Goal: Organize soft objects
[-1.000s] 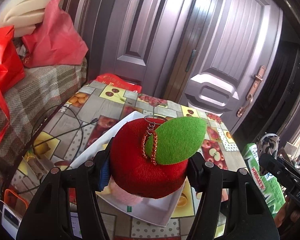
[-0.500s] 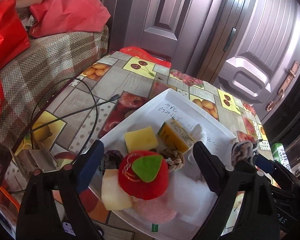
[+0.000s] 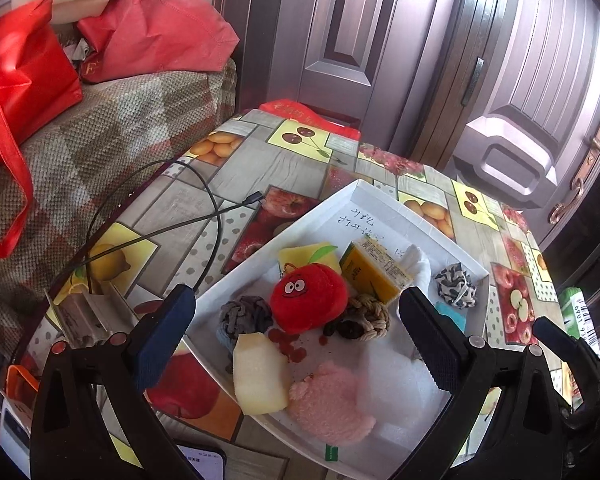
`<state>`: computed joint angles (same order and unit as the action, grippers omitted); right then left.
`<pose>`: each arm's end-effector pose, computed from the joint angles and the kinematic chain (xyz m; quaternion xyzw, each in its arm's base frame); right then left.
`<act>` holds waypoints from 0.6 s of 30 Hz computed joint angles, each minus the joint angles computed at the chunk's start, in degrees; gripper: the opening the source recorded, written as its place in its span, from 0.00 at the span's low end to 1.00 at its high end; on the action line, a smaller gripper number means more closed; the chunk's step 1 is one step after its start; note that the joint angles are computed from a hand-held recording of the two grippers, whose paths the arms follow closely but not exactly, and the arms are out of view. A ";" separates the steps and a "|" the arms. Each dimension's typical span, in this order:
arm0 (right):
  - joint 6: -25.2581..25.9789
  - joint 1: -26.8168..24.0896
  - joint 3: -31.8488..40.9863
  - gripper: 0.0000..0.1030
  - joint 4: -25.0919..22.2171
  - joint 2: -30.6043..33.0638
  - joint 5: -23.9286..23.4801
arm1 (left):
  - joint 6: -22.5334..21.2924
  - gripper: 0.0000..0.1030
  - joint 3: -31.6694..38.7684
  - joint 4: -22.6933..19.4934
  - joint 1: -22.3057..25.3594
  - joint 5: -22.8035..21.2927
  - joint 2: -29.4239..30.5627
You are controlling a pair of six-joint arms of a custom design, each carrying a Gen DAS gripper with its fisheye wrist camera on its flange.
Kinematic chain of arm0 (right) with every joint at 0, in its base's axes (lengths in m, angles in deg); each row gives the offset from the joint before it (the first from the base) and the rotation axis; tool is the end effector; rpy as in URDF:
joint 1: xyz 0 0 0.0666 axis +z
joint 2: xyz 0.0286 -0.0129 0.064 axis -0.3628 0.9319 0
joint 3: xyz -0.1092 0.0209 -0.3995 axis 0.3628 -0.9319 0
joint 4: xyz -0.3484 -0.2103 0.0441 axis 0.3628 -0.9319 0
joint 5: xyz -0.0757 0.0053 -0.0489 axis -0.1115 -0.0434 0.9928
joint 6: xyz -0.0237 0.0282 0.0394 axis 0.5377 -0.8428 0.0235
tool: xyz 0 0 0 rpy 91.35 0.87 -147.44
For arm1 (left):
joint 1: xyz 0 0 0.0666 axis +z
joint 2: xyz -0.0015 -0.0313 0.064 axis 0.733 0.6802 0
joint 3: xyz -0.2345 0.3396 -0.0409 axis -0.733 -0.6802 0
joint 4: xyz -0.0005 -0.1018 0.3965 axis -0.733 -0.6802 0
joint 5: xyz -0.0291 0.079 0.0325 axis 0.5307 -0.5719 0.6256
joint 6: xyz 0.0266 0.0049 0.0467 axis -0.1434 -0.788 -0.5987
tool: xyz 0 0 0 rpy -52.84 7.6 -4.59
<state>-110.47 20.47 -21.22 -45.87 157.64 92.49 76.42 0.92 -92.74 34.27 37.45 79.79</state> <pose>0.3376 0.2891 0.4330 -0.0670 0.8908 0.1545 0.4221 0.3831 -0.0865 0.4542 -0.0300 0.9160 -0.0793 0.3921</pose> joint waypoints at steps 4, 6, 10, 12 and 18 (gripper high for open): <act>-0.41 1.69 -0.56 1.00 -0.07 -2.38 2.11 | -0.29 1.00 0.12 -0.19 -1.22 -0.22 -2.43; -0.52 2.71 -0.67 1.00 -0.16 -3.53 3.39 | -0.99 1.00 0.22 -0.50 -1.91 0.28 -3.67; 0.58 5.13 -1.10 1.00 0.23 -6.38 7.46 | -1.89 1.00 0.69 -1.59 -3.25 0.18 -6.28; 1.20 6.69 -1.24 1.00 0.23 -7.90 11.06 | -2.12 1.00 1.20 -2.62 -4.34 -1.18 -7.63; -0.74 11.91 -1.25 1.00 -2.41 -12.44 26.02 | -2.03 1.00 2.98 -5.25 -8.56 -5.81 -11.81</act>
<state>-111.21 32.38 -22.47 -48.27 145.20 118.52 74.39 3.90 -97.99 25.71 31.64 67.98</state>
